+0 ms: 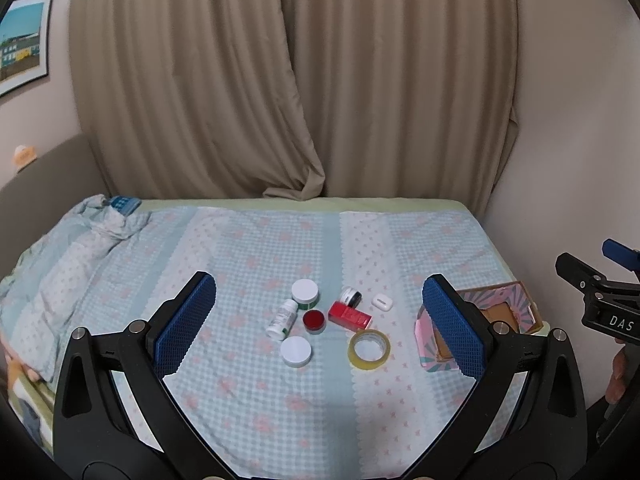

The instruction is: Organize rigid objects

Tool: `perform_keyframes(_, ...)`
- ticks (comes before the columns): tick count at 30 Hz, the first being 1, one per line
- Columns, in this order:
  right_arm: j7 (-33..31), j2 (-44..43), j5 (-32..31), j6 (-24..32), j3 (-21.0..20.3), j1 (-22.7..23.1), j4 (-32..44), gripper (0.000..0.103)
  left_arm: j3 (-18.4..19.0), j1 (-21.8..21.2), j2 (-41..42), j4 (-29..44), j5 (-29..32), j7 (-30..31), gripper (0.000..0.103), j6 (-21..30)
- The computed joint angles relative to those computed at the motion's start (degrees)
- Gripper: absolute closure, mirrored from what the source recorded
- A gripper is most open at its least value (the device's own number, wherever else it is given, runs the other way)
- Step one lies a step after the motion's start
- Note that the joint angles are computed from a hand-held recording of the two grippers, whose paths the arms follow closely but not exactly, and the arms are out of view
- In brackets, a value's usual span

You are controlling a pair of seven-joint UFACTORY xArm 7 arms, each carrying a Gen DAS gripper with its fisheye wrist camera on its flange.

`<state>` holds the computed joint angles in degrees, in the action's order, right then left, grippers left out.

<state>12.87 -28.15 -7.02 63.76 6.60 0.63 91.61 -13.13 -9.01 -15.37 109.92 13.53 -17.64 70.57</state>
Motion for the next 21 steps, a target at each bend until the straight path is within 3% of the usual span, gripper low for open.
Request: perform_keyframes(21,0.4,0.6,1.1,0.7,-0.7,0.2,0.9,0.0,0.1,-0.1,0.5,0.5,0.1,0.7,0.0,0.4)
